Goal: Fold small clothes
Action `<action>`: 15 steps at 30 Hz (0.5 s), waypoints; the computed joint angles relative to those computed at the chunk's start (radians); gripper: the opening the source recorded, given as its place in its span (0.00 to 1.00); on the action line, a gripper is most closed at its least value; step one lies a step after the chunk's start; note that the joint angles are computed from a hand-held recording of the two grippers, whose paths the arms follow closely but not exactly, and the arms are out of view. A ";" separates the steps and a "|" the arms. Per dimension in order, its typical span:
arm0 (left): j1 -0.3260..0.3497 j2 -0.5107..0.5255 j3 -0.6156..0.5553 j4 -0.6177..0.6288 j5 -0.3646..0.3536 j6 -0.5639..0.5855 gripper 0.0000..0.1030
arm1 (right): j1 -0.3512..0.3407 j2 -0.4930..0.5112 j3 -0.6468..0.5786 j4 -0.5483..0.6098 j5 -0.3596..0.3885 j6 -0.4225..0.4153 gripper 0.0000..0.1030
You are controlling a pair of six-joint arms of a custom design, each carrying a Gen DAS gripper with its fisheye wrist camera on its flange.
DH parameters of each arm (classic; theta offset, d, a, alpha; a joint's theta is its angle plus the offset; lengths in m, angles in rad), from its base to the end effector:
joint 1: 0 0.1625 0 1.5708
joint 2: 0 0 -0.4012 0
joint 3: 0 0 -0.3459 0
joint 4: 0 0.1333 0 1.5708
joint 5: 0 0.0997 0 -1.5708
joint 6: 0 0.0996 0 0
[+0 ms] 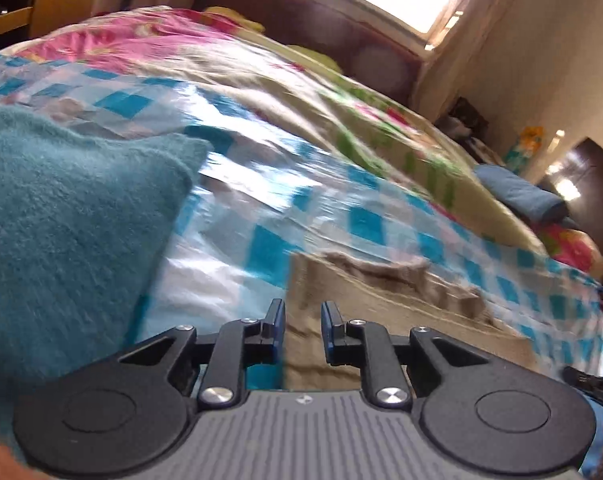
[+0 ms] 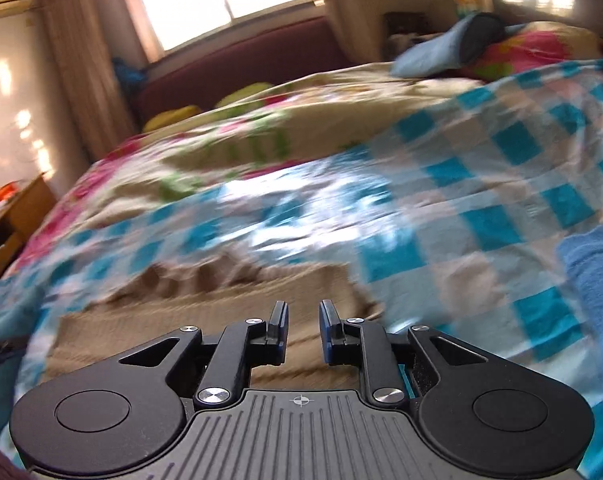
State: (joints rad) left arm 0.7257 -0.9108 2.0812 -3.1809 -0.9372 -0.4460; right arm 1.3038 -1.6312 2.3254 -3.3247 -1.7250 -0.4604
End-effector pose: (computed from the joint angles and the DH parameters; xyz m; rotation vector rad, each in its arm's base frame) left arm -0.2503 -0.4791 0.1307 0.3429 2.6983 -1.0193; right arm 0.0146 -0.3940 0.3805 0.1212 -2.3522 1.2233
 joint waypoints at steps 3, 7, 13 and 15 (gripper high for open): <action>-0.029 -0.011 0.061 -0.032 -0.090 -0.007 0.24 | -0.001 -0.057 0.070 0.081 0.045 -0.034 0.21; -0.046 -0.014 0.111 0.002 -0.139 -0.012 0.24 | -0.009 -0.088 0.138 0.088 0.018 -0.088 0.21; -0.021 -0.039 0.126 0.079 -0.088 -0.087 0.20 | -0.030 -0.046 0.112 0.054 -0.105 -0.075 0.15; -0.035 -0.063 0.145 0.072 -0.061 -0.100 0.20 | -0.031 -0.071 0.111 0.074 -0.097 -0.034 0.16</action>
State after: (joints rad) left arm 0.6907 -0.9738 2.2262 -3.1087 -0.9977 -0.5459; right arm 1.2732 -1.7017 2.4367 -3.2510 -1.8218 -0.4943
